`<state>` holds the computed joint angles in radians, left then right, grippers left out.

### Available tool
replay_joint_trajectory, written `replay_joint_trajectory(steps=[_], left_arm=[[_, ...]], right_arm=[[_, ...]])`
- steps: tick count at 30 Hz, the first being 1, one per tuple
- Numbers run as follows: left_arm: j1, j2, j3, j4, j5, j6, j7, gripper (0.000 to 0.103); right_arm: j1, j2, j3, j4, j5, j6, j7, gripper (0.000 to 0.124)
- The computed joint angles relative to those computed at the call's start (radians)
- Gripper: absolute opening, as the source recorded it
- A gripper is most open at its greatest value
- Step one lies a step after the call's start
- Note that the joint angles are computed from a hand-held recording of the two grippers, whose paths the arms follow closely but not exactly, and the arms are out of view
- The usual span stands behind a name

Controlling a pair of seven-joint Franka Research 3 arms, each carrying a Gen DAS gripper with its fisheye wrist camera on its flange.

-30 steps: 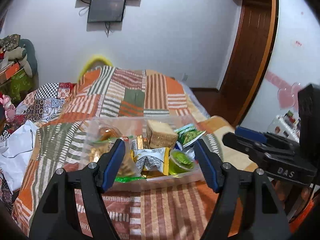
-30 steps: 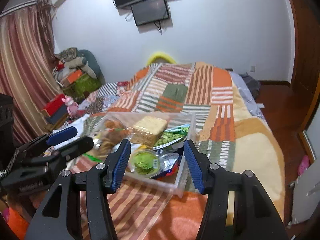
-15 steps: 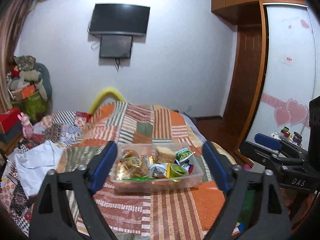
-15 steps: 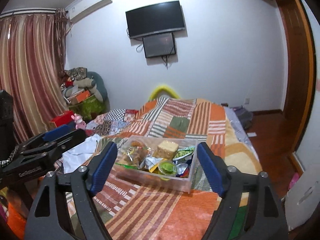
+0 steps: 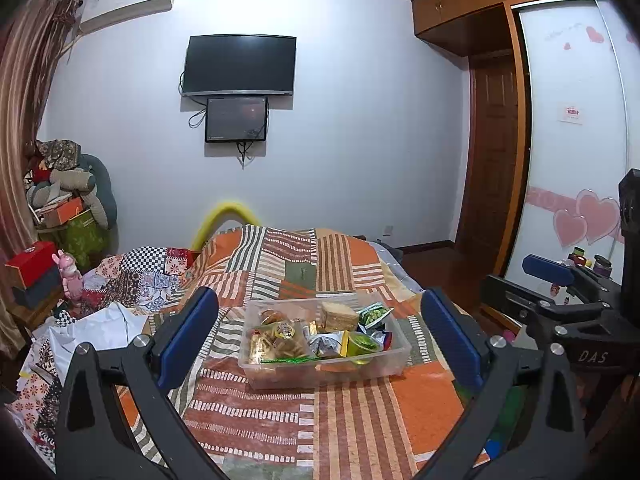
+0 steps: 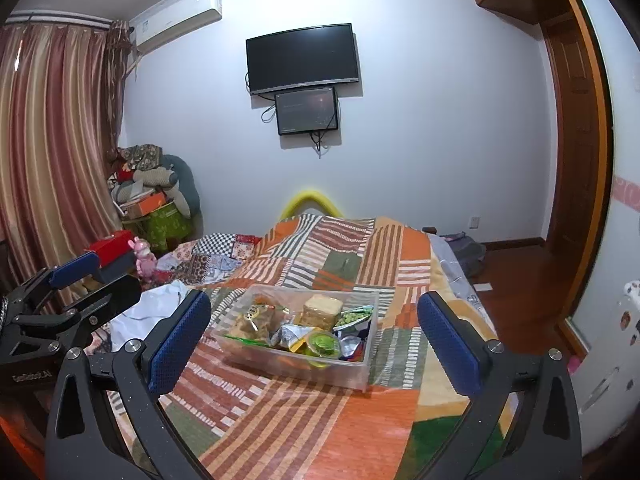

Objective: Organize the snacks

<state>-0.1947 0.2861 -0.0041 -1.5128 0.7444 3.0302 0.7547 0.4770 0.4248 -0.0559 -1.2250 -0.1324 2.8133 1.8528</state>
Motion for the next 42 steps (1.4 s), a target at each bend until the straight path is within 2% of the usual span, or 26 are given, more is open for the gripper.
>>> replay_joint_trajectory(steps=[2, 6, 9, 42], left_arm=[[0.012, 0.002, -0.014, 0.000, -0.025, 0.000, 0.019, 0.103], [-0.006, 0.000, 0.009, -0.003, -0.002, -0.003, -0.011, 0.103], [0.004, 0.003, -0.005, -0.002, -0.014, -0.006, 0.003, 0.103], [0.004, 0.018, -0.004, 0.001, -0.040, -0.006, 0.001, 0.103]], right_arm=[[0.000, -0.006, 0.001, -0.009, -0.001, 0.004, -0.003, 0.103], [0.002, -0.023, -0.001, -0.038, -0.005, 0.014, -0.001, 0.103], [0.002, -0.029, 0.000, -0.049, -0.007, 0.016, 0.003, 0.103], [-0.004, -0.025, 0.008, -0.046, 0.001, 0.006, -0.005, 0.103]])
